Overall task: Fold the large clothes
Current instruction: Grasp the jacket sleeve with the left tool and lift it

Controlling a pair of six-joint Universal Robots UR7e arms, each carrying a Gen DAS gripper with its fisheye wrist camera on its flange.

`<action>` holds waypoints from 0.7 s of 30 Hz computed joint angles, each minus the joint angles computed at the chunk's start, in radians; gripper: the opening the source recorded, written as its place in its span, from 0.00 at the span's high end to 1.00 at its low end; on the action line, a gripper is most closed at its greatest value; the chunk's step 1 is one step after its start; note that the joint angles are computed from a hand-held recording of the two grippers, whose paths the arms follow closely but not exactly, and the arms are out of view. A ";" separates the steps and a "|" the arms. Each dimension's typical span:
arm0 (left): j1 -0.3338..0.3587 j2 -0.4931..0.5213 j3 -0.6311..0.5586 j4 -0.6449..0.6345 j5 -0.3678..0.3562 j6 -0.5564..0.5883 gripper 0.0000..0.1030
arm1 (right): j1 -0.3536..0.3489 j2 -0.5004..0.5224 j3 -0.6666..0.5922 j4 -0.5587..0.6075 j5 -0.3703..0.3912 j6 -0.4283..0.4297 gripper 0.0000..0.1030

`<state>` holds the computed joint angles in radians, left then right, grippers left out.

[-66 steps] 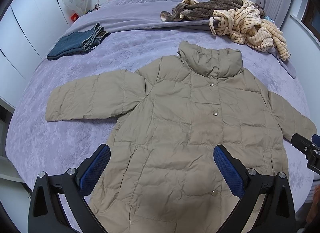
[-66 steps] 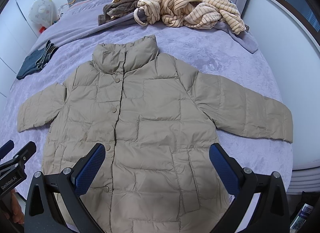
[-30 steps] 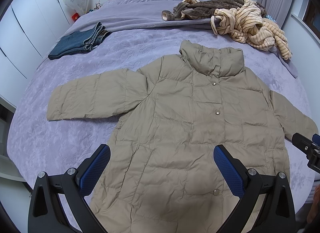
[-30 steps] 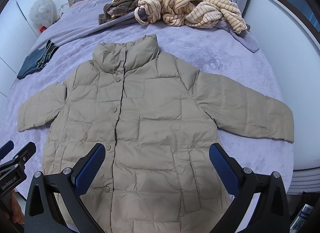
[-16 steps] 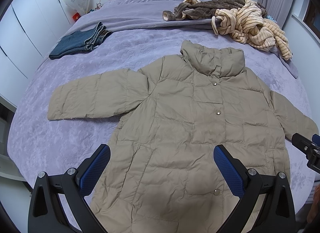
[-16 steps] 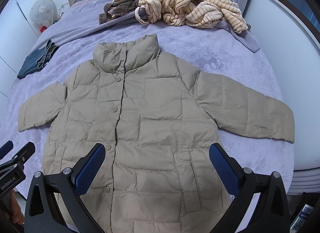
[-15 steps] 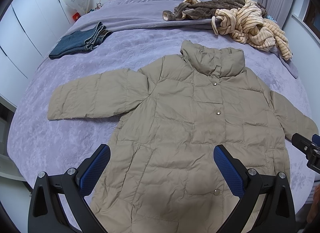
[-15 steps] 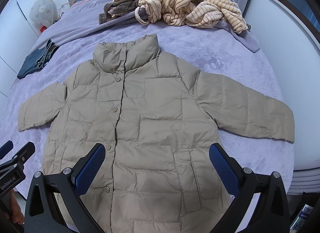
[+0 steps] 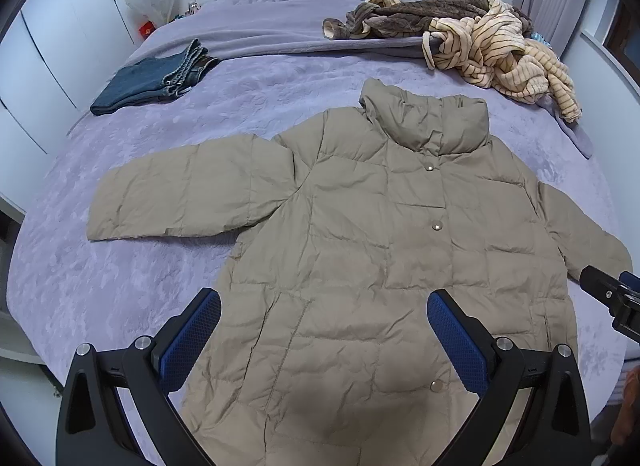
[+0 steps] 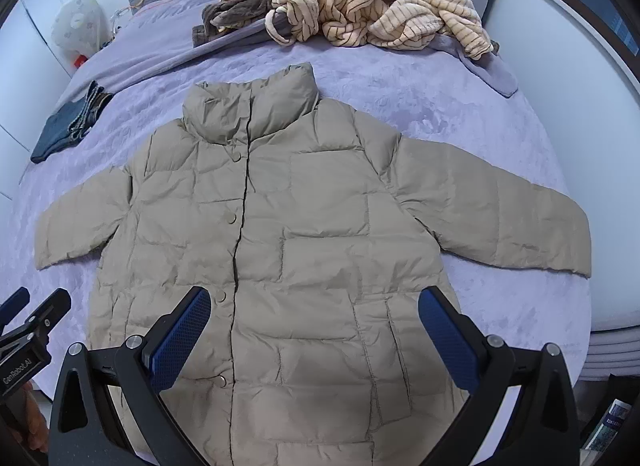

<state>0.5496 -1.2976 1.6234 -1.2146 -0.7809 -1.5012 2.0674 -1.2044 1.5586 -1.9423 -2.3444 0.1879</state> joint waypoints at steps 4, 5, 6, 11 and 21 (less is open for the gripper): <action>0.014 -0.013 0.007 -0.005 -0.001 0.020 0.00 | 0.004 0.015 -0.013 0.019 0.005 0.042 0.00; 0.019 -0.021 0.013 -0.012 0.000 0.030 0.00 | 0.005 0.018 -0.016 0.021 0.011 0.051 0.00; 0.025 -0.030 0.021 -0.027 -0.001 0.045 0.00 | 0.005 0.021 -0.016 0.022 0.018 0.059 0.00; 0.078 -0.097 0.090 -0.133 -0.021 0.127 0.00 | 0.014 0.045 -0.008 0.005 0.042 0.087 0.00; 0.317 -0.405 0.376 -0.556 -0.055 0.276 0.00 | 0.009 0.120 0.079 -0.198 0.212 0.090 0.00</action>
<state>0.8670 -1.7023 1.9996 -1.7703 -0.8358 -1.2255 2.0761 -1.0848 1.6378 -2.1407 -2.1326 0.2779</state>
